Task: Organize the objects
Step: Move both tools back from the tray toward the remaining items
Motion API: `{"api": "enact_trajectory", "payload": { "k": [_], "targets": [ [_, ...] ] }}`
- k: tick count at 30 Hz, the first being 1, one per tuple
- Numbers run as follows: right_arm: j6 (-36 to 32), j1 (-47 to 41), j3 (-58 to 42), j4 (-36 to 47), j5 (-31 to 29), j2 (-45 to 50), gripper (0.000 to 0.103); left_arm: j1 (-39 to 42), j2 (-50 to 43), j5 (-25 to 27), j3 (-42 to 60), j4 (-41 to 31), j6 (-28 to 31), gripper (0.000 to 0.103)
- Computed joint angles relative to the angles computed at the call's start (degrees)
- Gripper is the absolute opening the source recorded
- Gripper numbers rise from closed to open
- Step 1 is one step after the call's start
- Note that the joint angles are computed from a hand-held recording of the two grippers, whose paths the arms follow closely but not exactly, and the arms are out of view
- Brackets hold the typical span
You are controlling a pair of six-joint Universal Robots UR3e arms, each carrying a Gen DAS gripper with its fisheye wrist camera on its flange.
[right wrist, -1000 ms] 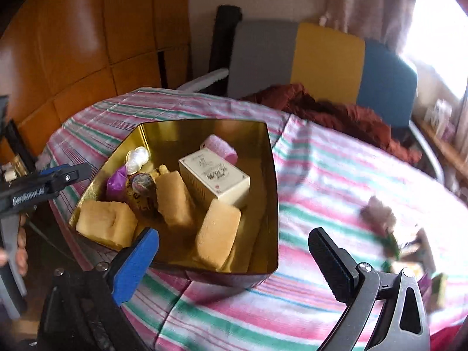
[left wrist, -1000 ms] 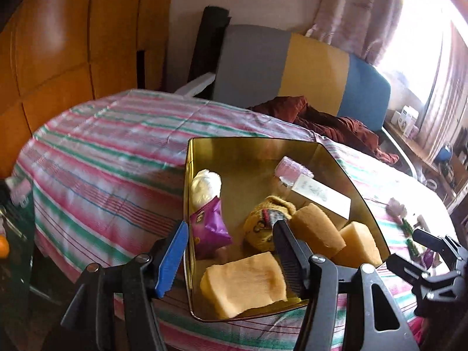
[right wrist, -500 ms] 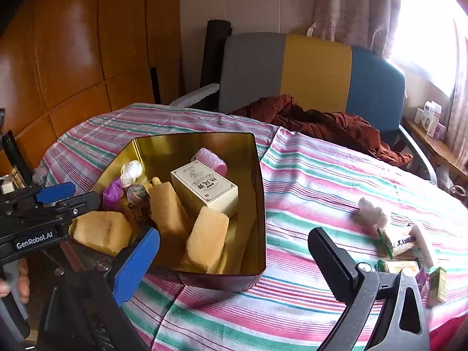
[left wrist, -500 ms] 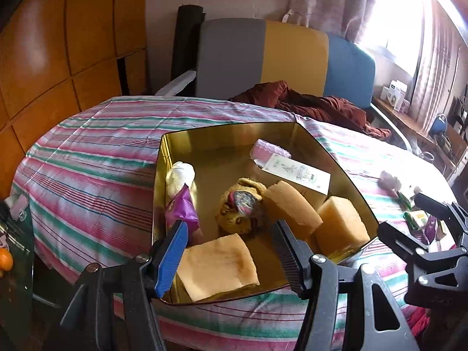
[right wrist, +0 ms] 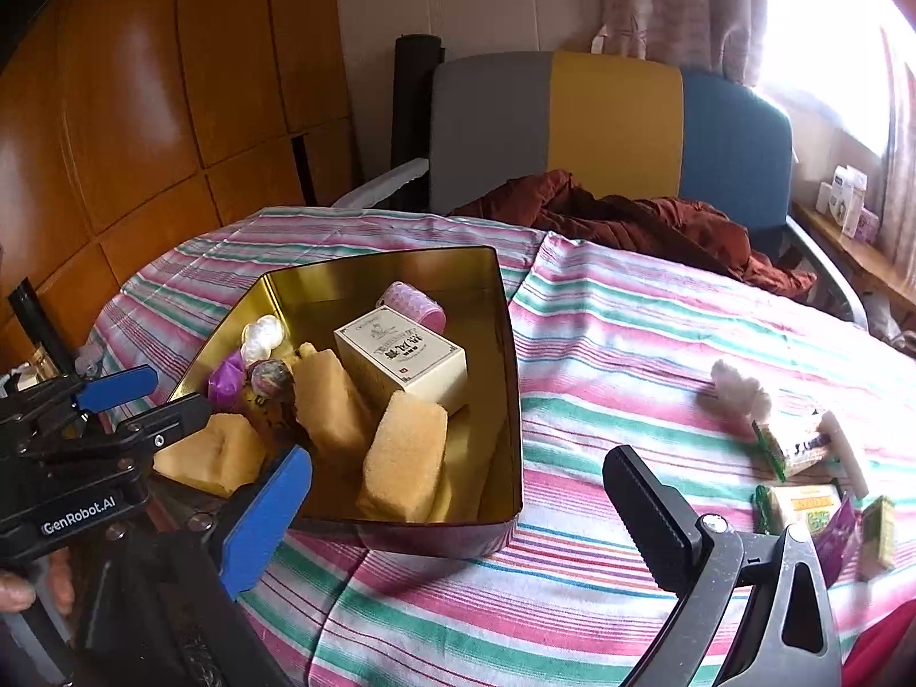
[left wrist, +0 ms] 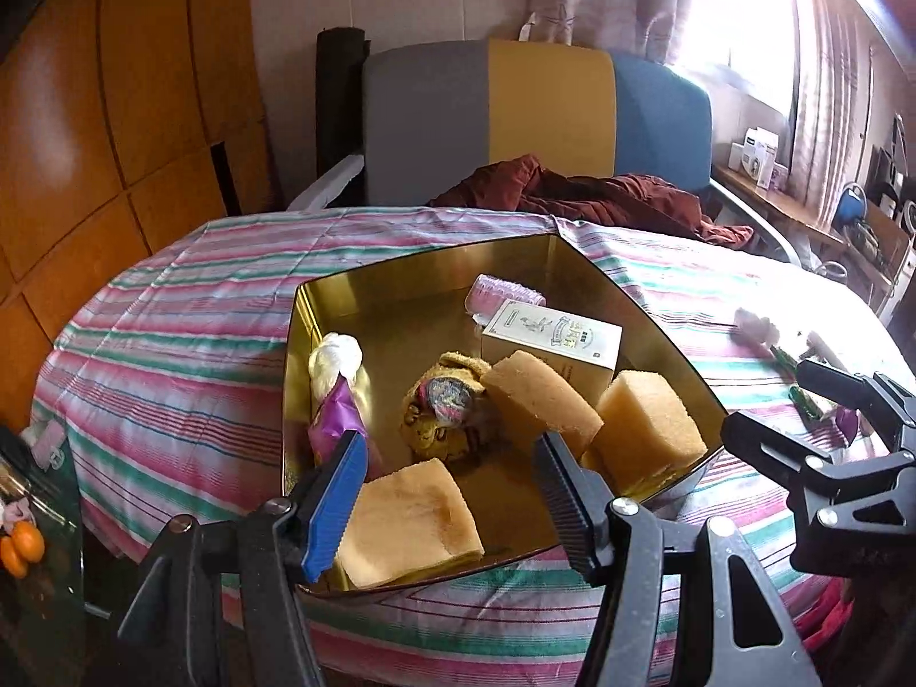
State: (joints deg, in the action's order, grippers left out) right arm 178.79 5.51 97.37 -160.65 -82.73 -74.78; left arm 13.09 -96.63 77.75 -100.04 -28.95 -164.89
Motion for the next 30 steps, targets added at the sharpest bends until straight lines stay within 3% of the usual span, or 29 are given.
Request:
{"api": "enact_trajectory", "payload": {
  "k": [20, 30],
  "targets": [
    [2.8, -6.94, 6.05, -2.38, 4.62, -3.77, 0.103, -6.13, 0.49, 3.13, 1.86, -0.58, 3.45, 0.062],
    [2.26, -14.7, 7.44, -1.24, 4.42, -7.31, 0.103, -10.07, -0.59, 4.06, 4.07, -1.69, 5.38, 0.062]
  ]
}}
